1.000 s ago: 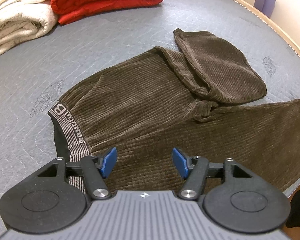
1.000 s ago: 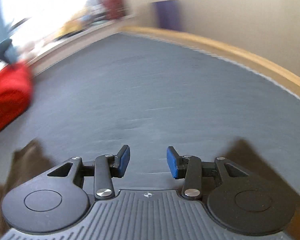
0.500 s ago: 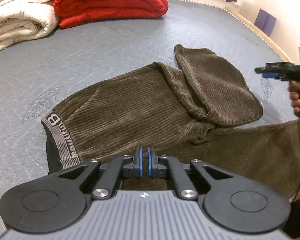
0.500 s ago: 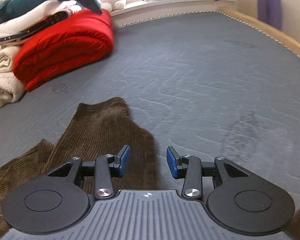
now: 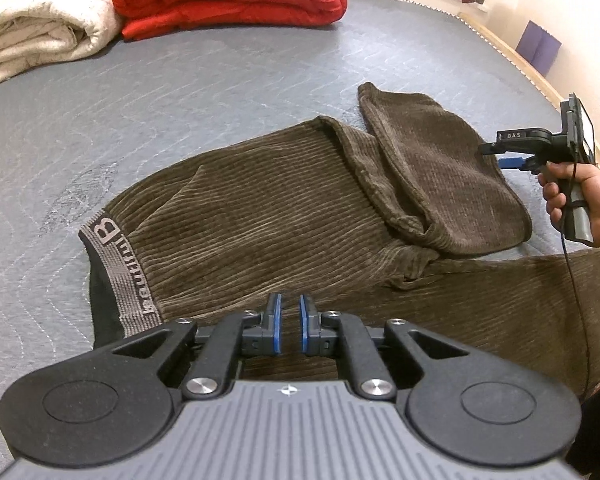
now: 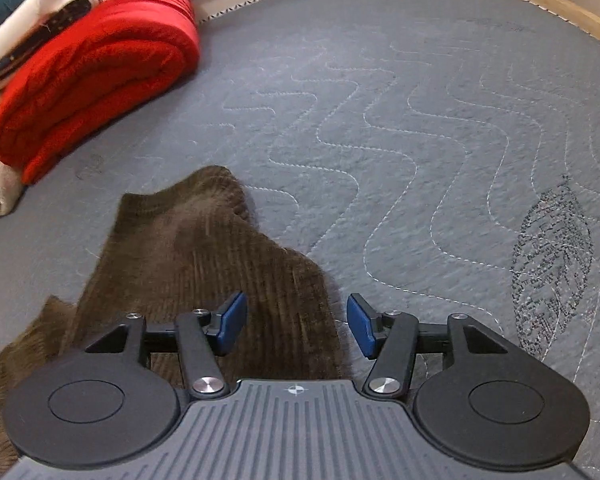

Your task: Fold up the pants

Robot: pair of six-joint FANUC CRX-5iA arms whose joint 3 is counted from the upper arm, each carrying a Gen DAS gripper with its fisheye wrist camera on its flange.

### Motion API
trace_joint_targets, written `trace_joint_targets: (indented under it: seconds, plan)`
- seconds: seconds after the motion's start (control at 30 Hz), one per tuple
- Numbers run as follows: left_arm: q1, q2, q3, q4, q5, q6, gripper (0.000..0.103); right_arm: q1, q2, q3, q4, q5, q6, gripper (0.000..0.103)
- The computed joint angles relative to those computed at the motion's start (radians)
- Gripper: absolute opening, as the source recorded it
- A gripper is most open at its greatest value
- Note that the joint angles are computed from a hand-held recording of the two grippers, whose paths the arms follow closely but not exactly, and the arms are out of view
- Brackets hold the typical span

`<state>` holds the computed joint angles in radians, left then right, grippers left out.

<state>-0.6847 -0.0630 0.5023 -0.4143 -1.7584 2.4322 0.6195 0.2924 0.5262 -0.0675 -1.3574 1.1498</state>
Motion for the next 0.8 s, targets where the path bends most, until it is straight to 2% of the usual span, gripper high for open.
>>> trace_joint_targets:
  seconds: [0.03, 0.07, 0.17, 0.23, 0.33, 0.4, 0.47, 0.53, 0.6, 0.67, 0.8]
  plan:
    - [0.003, -0.003, -0.003, -0.001, -0.003, 0.001, 0.010, -0.002, 0.000, 0.002, -0.014, -0.003, 0.011, 0.038]
    - [0.005, -0.006, -0.005, -0.003, -0.005, 0.003, 0.010, 0.003, 0.000, 0.002, -0.005, -0.004, 0.019, 0.012]
    - [0.006, -0.011, -0.006, -0.010, -0.015, 0.012, 0.010, 0.005, -0.028, 0.003, -0.032, 0.025, 0.074, 0.010]
    - [0.000, -0.014, -0.004, -0.014, -0.013, 0.009, 0.010, -0.006, -0.048, 0.047, -0.115, 0.016, 0.197, 0.009]
    - [-0.010, -0.012, 0.003, -0.020, -0.013, 0.002, 0.010, -0.092, -0.065, 0.173, -0.445, -0.131, 0.481, 0.009]
    - [-0.015, -0.008, 0.009, -0.022, -0.013, -0.004, 0.010, -0.164, -0.065, 0.237, -0.671, -0.303, 0.562, 0.009]
    - [-0.019, -0.004, 0.013, -0.021, -0.011, -0.008, 0.010, -0.184, -0.057, 0.267, -0.762, -0.466, 0.587, 0.009]
    - [-0.022, 0.002, 0.019, -0.021, -0.012, -0.014, 0.010, -0.157, -0.076, 0.235, -0.730, -0.564, 0.631, 0.010]
    - [-0.025, 0.010, 0.023, -0.019, -0.015, -0.016, 0.014, -0.128, -0.105, 0.177, -0.655, -0.569, 0.635, 0.011]
    - [-0.030, 0.019, 0.030, -0.018, -0.018, -0.019, 0.015, -0.140, -0.122, 0.137, -0.640, -0.547, 0.588, 0.026]
    - [-0.034, 0.035, 0.038, -0.019, -0.024, -0.026, 0.015, -0.192, -0.147, 0.084, -0.658, -0.417, 0.444, 0.047]
